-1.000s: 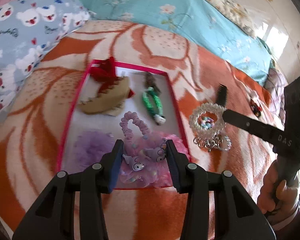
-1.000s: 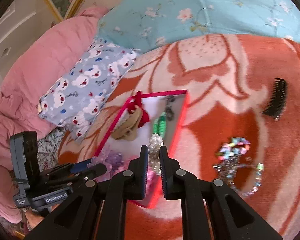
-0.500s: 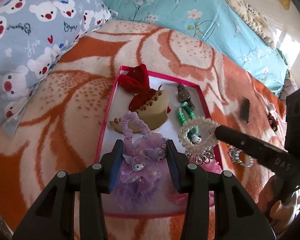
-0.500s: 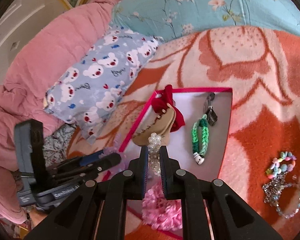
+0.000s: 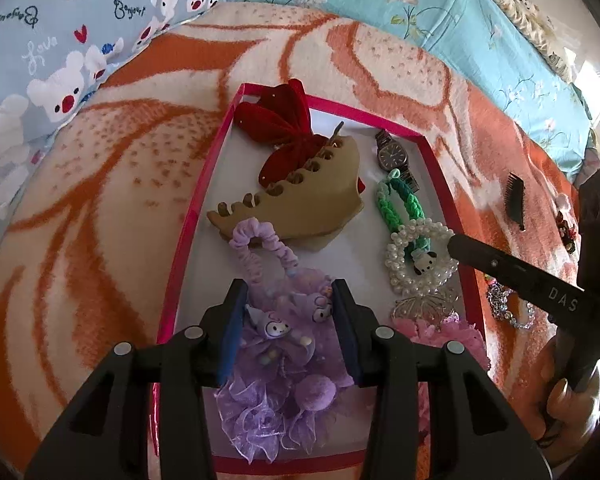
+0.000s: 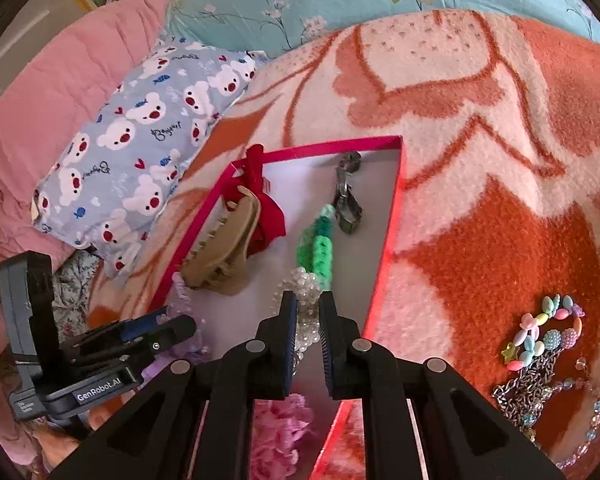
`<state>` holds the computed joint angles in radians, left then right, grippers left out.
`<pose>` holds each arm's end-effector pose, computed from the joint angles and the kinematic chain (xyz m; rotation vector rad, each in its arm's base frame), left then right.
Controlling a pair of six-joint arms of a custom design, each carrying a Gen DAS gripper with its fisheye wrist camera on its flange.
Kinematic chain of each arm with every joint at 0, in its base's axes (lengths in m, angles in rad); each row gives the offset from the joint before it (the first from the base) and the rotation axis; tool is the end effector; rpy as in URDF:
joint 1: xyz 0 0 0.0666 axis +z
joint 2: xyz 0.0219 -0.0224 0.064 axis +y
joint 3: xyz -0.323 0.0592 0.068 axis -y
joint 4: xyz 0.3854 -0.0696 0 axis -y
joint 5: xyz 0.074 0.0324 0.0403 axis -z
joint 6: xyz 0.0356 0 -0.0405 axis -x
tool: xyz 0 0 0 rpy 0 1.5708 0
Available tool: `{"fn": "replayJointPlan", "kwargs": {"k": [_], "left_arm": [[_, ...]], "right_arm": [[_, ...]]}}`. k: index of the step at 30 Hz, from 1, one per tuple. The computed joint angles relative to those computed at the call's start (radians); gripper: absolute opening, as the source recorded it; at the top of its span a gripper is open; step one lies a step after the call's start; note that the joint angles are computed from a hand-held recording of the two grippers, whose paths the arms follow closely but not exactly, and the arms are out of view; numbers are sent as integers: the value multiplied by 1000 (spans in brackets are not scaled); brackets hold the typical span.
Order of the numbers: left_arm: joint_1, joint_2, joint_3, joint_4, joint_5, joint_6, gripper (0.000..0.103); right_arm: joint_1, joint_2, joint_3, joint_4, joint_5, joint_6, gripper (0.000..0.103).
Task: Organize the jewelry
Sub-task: 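Carry the purple charm with the left tool while the right tool carries the pearl bracelet, then open both tools to drop the charm and pearl bracelet in the box, then reach the left tool to the colorful beaded chain while the right tool follows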
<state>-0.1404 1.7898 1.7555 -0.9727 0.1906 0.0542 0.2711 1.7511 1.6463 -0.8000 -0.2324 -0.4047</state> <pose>0.5948 -0.0913 0.3257 0.1826 2.5756 -0.3182 0.5731 0.1674 0.3103 0.0670 2.5309 0.5686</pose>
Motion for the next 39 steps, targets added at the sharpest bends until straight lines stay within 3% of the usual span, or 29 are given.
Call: {"fn": "replayJointPlan", "kwargs": {"k": [14, 17, 20, 21, 30, 39], "left_arm": [[-2, 13, 4, -6, -10, 18, 43], [-2, 13, 6, -8, -11, 19, 48], [1, 7, 2, -12, -8, 28, 52], [1, 3, -1, -13, -8, 30, 52], [1, -60, -61, 6, -6, 46, 63], [-9, -126, -107, 30, 1, 61, 63]], "right_arm": [[1, 18, 9, -4, 0, 14, 15], [2, 16, 8, -5, -5, 8, 17], [0, 5, 0, 3, -15, -2, 33], [0, -5, -7, 8, -12, -3, 42], [-31, -138, -123, 48, -6, -29, 45], [-104, -295, -285, 56, 31, -65, 47]]}}
